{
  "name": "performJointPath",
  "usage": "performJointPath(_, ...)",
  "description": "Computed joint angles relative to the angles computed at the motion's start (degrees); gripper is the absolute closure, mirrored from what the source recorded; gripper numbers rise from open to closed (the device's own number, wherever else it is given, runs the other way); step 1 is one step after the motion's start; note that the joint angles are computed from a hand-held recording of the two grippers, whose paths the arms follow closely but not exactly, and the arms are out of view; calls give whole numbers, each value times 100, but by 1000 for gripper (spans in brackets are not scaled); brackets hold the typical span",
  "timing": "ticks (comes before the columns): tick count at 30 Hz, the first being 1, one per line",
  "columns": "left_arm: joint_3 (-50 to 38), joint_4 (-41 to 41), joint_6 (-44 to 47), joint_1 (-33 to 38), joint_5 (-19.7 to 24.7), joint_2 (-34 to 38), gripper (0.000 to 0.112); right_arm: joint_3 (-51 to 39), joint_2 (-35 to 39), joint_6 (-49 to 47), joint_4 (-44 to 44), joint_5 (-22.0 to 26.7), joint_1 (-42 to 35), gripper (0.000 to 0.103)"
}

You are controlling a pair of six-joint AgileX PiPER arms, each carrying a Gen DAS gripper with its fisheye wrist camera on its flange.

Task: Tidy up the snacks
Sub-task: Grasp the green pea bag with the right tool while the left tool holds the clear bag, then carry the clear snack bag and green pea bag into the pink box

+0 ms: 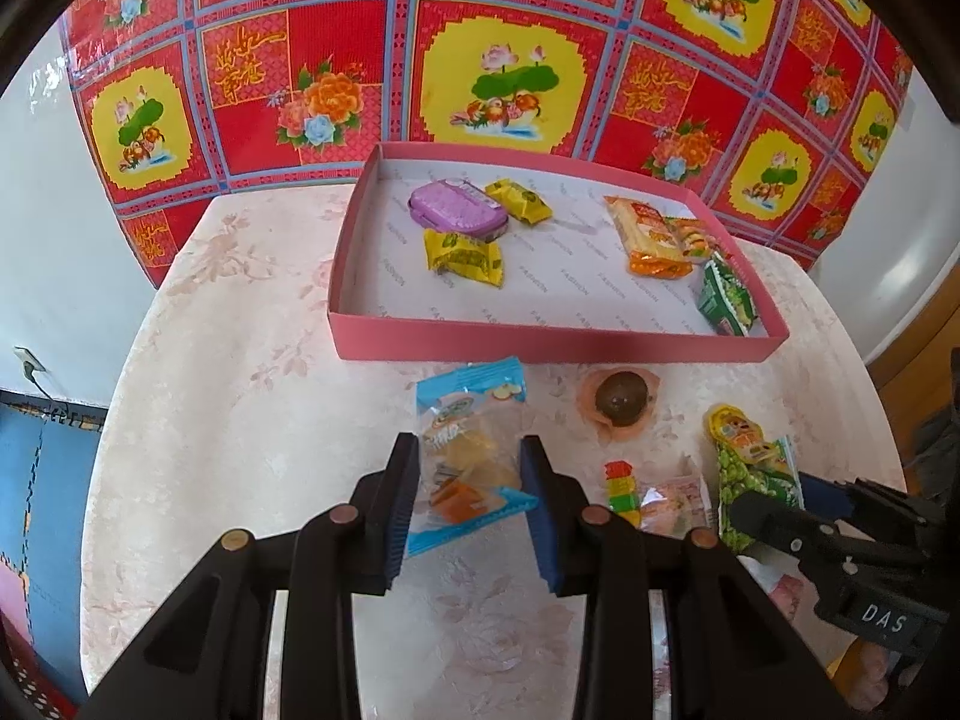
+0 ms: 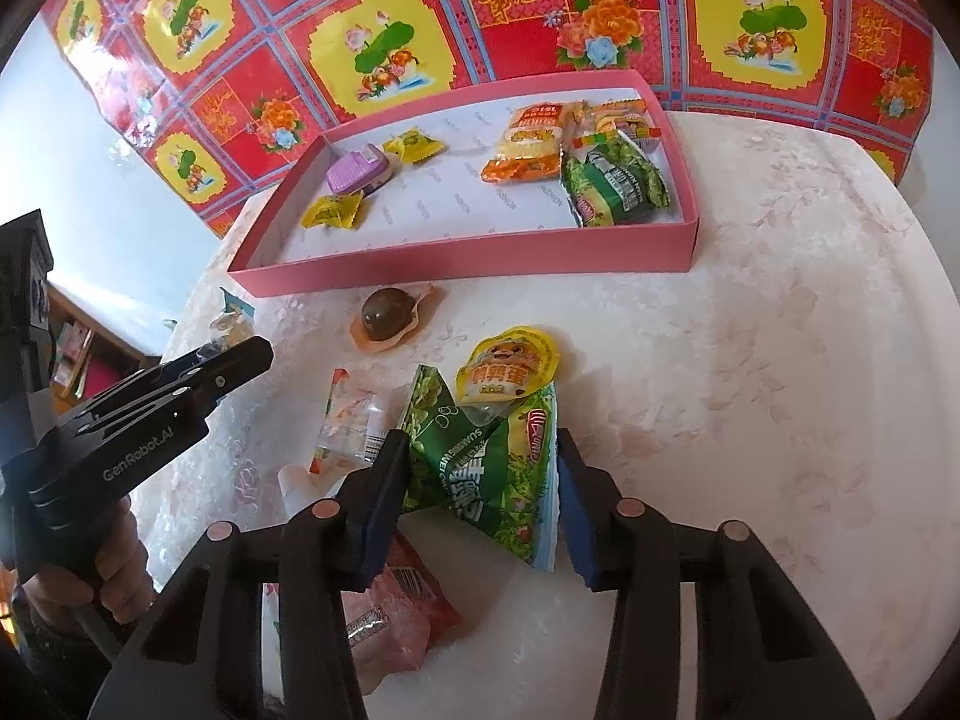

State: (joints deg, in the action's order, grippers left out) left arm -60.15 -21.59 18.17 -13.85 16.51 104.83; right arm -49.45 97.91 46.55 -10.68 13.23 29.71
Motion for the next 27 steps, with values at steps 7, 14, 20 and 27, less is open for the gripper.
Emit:
performJointPath(7, 65, 6, 21, -23, -16, -174, 77, 187, -296, 447, -446, -101, 9, 57)
performJointPath(14, 38, 54, 42, -58, 57, -290, 77, 179, -506, 468, -519, -1, 8, 57)
performJointPath(20, -194, 142, -11, -52, 249, -311, 77, 76, -686, 533, -680, 154, -57, 57)
performJointPath(27, -606, 262, -115, -99, 464, -291, 77, -242, -760, 384, -729, 351, -139, 57)
